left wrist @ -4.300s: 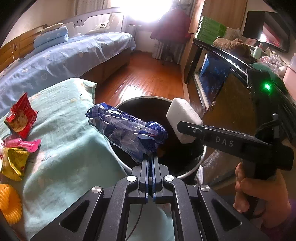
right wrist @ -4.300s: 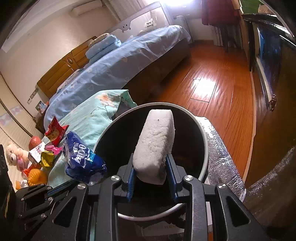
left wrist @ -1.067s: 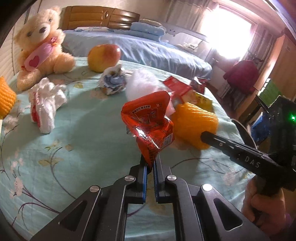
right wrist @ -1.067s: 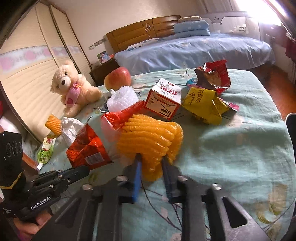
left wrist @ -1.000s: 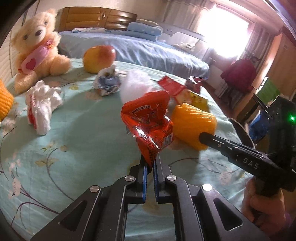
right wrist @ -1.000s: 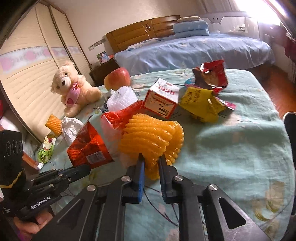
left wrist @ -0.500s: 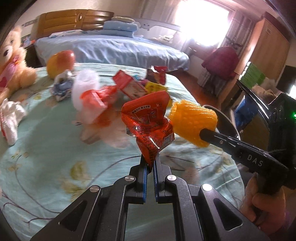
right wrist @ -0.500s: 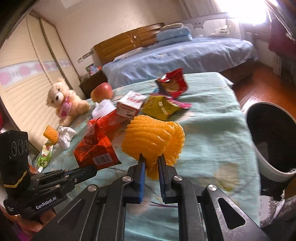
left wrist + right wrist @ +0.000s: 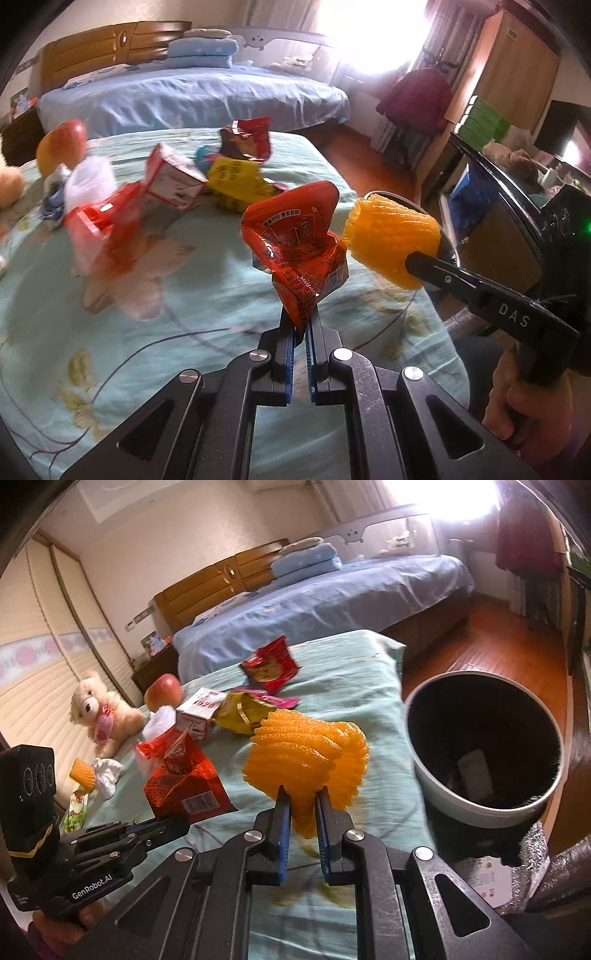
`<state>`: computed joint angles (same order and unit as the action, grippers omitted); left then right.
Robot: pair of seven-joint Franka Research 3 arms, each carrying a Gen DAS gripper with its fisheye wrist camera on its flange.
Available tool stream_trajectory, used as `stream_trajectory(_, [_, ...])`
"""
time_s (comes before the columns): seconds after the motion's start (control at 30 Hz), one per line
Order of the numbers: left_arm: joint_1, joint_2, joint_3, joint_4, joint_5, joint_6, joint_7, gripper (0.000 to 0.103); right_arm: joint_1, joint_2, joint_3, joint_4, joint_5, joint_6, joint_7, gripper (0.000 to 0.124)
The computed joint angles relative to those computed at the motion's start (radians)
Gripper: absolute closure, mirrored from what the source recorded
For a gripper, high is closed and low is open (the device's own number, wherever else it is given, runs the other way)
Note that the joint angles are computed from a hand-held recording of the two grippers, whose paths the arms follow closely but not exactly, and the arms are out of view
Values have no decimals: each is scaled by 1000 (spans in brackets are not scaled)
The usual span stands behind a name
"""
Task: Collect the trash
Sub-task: 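Carry the red snack bag and orange mesh net over the trash bin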
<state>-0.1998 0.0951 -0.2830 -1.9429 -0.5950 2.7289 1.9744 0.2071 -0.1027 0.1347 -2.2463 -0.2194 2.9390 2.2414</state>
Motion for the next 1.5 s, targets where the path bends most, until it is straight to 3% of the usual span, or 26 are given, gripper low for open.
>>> stream_trajectory(0.8, [-36, 236, -83, 273, 296, -38, -185, 99, -155, -94, 26, -97, -46, -1, 80, 111])
stream_trajectory(1.5, [-150, 496, -72, 653, 523, -198, -327, 99, -213, -72, -18, -77, -107, -47, 126, 111])
